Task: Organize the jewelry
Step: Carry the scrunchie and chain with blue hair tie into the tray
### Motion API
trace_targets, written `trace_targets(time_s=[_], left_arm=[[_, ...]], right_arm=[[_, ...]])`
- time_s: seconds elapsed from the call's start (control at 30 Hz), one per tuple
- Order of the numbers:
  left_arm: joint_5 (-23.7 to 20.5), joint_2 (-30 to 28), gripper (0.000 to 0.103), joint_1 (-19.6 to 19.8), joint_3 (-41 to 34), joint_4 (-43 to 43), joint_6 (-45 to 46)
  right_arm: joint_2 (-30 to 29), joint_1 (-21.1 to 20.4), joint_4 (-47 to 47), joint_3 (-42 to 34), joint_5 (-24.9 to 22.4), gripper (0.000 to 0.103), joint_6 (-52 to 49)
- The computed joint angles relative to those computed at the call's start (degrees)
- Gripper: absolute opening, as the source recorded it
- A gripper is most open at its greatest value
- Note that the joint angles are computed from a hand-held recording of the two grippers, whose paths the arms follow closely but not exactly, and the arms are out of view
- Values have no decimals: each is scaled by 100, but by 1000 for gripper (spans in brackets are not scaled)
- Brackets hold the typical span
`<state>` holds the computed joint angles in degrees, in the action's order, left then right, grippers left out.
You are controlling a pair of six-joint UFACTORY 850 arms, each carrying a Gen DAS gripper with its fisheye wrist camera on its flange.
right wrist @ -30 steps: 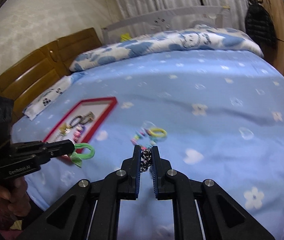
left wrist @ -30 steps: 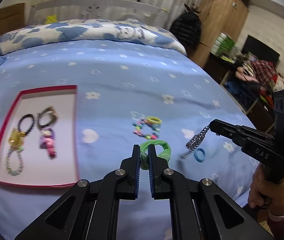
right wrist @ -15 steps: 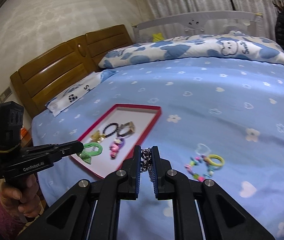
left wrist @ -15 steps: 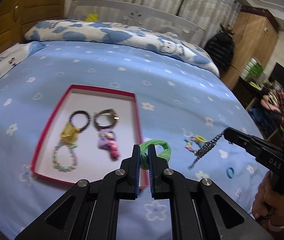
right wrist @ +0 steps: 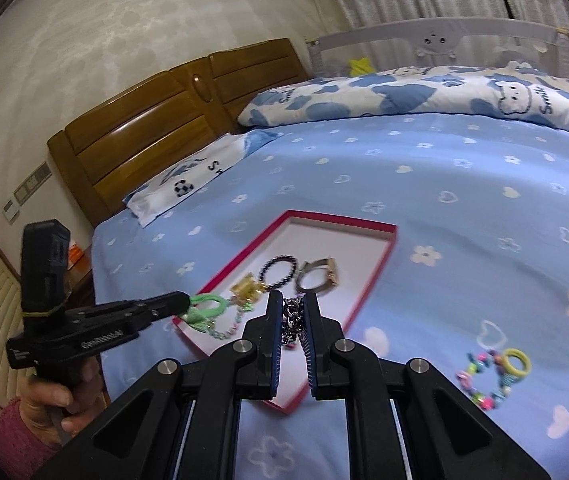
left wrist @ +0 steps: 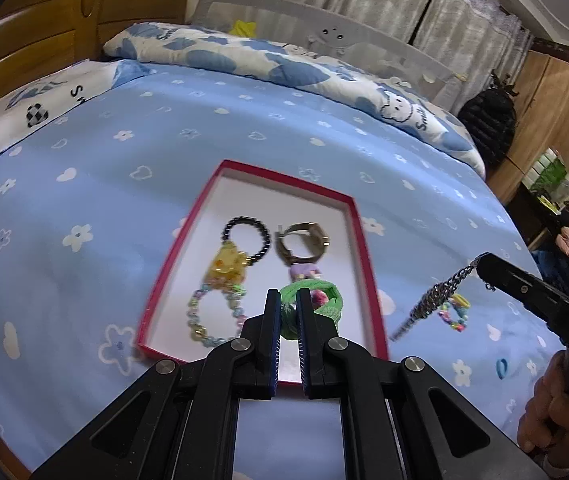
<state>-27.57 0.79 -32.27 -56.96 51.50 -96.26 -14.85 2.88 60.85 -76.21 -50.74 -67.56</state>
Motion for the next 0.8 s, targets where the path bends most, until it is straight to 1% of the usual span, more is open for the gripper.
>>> trace_targets(time_s=[0.27,0.37,0.57,0.8], left_arm=[[33,-194,6,243,-84,-432,211],[89,-232,6,359,-42,-478,218],[190,-452,6,523,-32,-661,213],[59,-732,7,563,-173,-942,506]], right_arm=[[-231,408,-76,-128,19,9,77],[-311,483,-132,-112,55,9,149],[-507,543,-346,-63,72,9,369],[-725,578,-707,-93,83,9,713]])
